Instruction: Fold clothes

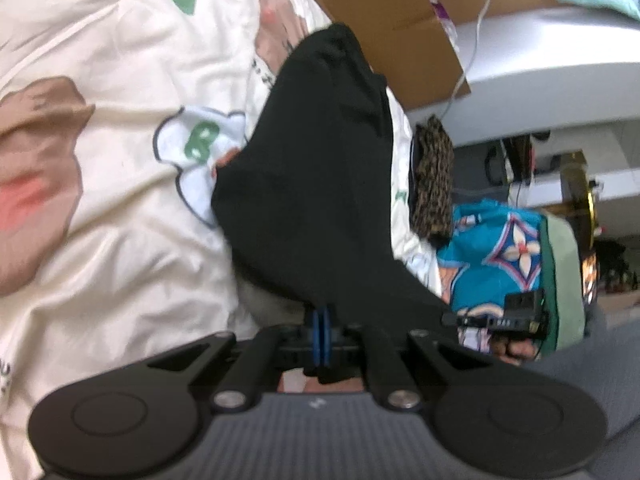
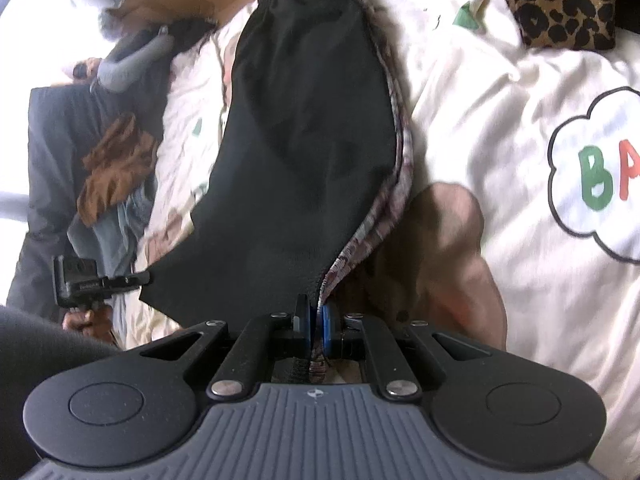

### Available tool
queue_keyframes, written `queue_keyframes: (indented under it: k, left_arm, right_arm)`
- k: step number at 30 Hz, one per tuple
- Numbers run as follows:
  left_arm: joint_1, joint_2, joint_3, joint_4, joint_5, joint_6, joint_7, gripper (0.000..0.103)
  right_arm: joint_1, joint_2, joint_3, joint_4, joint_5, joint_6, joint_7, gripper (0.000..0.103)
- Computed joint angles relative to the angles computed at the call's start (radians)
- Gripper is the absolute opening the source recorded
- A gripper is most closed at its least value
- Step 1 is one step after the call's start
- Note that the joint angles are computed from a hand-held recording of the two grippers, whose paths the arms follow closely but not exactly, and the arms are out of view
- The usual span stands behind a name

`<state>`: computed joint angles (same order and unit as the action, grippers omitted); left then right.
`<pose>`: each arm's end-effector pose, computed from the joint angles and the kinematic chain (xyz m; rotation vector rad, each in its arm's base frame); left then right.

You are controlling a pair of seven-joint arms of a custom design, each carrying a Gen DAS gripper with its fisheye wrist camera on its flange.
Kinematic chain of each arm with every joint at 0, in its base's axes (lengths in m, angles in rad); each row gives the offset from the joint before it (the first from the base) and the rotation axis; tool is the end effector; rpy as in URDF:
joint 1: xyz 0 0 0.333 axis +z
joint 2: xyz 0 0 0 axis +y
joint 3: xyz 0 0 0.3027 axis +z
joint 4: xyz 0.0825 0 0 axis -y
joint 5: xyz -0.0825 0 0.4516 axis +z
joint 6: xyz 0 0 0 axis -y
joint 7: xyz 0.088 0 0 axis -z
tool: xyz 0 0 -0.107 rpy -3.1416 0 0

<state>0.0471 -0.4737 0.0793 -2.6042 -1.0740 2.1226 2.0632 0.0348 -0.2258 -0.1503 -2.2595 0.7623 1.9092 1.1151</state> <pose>0.4628 0.0167 0.3832 1.9472 -1.5287 1.0946 0.5385 -0.0135 0.4196 -1.7912 1.7339 0.6042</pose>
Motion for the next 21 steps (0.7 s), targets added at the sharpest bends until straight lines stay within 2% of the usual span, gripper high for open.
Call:
queue_keyframes:
  k: [10,21]
  left_arm:
    - [-0.014,0.088,-0.006,0.072,-0.122,0.090,0.057,0.002]
    - [-0.005,0.252,-0.041,0.228,-0.130,0.130,0.121,0.002]
  right_arm:
    - [0.010,0.051,0.015,0.011,0.128,0.157,0.021,0.004]
    - [0.014,0.155,0.052,0.082,0.160,0.268,0.038,0.004]
